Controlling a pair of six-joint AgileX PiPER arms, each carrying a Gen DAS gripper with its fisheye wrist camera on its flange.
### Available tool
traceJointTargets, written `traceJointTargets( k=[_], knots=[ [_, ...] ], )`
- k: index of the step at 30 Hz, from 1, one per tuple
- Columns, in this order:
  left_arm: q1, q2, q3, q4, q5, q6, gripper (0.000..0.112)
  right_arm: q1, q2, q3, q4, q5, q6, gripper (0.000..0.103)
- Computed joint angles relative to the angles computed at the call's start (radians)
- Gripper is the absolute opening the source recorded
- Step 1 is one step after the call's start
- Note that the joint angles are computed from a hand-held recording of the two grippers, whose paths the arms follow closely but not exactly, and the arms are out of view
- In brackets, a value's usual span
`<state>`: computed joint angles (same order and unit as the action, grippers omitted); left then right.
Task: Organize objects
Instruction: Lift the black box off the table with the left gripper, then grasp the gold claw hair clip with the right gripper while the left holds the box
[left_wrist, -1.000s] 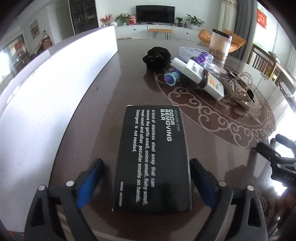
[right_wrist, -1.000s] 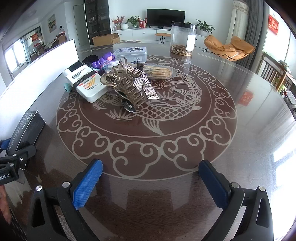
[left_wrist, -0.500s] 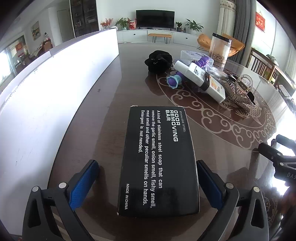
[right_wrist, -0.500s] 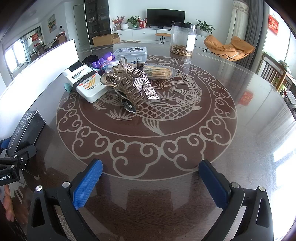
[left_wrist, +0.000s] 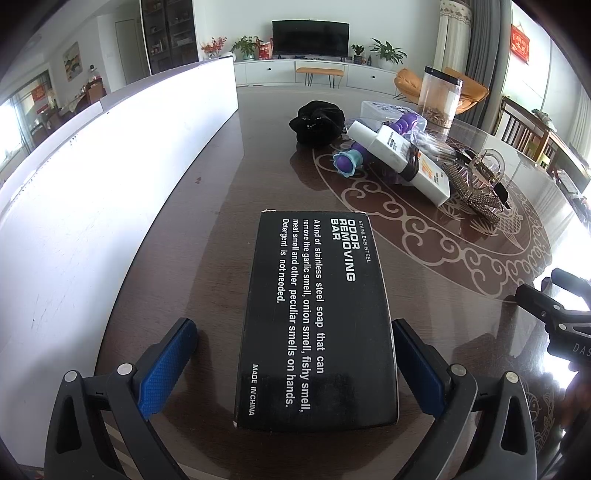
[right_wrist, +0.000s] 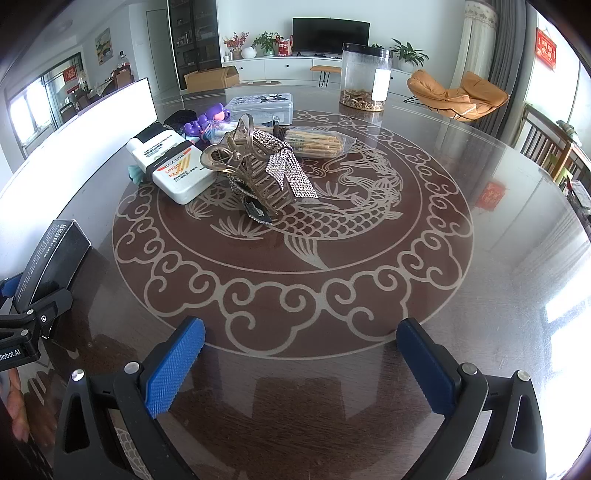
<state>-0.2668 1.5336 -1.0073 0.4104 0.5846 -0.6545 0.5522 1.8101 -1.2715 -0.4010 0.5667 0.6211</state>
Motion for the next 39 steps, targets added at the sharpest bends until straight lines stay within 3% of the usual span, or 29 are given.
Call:
traceJointTargets(
  k=[3, 7, 13, 17, 18, 22, 23, 28, 33, 34, 37, 39],
  knots=[
    [0.0, 0.0, 0.0, 0.0, 0.0, 0.001, 0.103, -0.003, -0.001, 0.001, 0.011, -0.004, -0.015, 0.103],
    [-0.001, 0.0, 0.0, 0.0, 0.0, 0.0, 0.103, -0.036, 0.038, -0.06, 0.158, -0.011, -0.261, 0.103],
    [0.0, -0.001, 0.002, -0.002, -0.001, 0.001, 0.103, -0.051, 0.19, -0.329, 0.146, 0.074, -0.492, 0.103],
    [0.0, -0.002, 0.002, -0.001, -0.001, 0.001, 0.103, -0.048, 0.294, -0.509, 0.109, 0.118, -0.556, 0.101],
    [0.0, -0.002, 0.002, -0.001, -0.001, 0.001, 0.103, -0.044, 0.316, -0.543, 0.091, 0.124, -0.562, 0.099],
    [0.001, -0.002, 0.002, -0.002, -0.002, 0.002, 0.103, -0.046, 0.361, -0.615, 0.18, 0.145, -0.708, 0.059],
    [0.001, -0.002, 0.003, -0.003, -0.002, 0.003, 0.103, -0.053, 0.38, -0.651, 0.234, 0.183, -0.744, 0.055],
    [0.001, -0.003, 0.003, -0.002, -0.002, 0.002, 0.103, -0.111, 0.358, -0.642, 0.456, 0.25, -0.703, 0.054],
    [0.003, -0.001, 0.002, -0.003, -0.003, 0.003, 0.103, -0.227, 0.201, -0.385, 0.803, 0.248, -0.654, 0.054],
    [0.0, -0.004, 0.004, -0.002, -0.001, 0.001, 0.103, -0.234, 0.183, -0.357, 0.811, 0.244, -0.646, 0.057],
    [0.001, -0.003, 0.003, -0.003, -0.001, 0.001, 0.103, -0.214, 0.108, -0.253, 0.718, 0.185, -0.595, 0.082],
    [0.001, -0.003, 0.003, -0.003, -0.001, 0.002, 0.103, -0.189, 0.083, -0.218, 0.638, 0.148, -0.551, 0.085]
  ],
)
